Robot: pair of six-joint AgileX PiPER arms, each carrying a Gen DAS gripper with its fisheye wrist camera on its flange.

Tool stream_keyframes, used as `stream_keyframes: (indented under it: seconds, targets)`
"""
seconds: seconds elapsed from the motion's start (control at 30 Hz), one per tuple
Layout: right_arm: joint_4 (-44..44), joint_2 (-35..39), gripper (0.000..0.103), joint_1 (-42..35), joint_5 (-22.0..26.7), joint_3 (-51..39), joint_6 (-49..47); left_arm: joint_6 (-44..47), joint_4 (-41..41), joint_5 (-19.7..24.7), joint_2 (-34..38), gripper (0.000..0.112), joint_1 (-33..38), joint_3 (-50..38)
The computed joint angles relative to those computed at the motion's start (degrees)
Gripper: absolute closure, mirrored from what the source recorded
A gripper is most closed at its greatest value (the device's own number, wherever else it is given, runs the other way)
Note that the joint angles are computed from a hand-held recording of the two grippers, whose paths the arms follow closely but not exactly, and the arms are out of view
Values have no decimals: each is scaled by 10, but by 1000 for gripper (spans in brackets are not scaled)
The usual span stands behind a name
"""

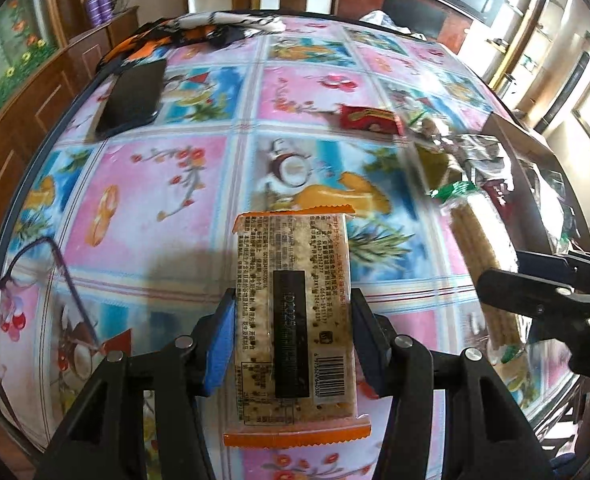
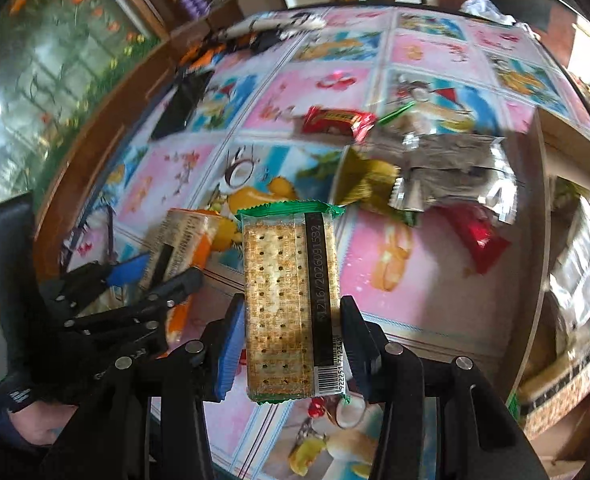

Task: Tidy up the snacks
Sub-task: 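Carry both cracker packs over the cardboard box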

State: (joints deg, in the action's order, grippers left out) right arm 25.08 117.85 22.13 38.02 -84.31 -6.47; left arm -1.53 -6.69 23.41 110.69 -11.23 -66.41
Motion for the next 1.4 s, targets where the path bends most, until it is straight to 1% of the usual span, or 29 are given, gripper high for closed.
stream_keyframes:
  seconds: [0.13,0.47,0.9,1.4]
  targets:
    - [22,-41,53,-16,-32,54,-9,12,-5,9,-3,60,-10,-14]
    - [67,-102,53,-54,-62,121,-34,14,0,33,-12,60,-40,-51]
    - [118,-150,53,-114,-69,178,-83,-8,19,63,3,60,-90,-113]
    - [172,-183,53,-197,-67,231,-147,-35,42,117,57,60,-161,-232]
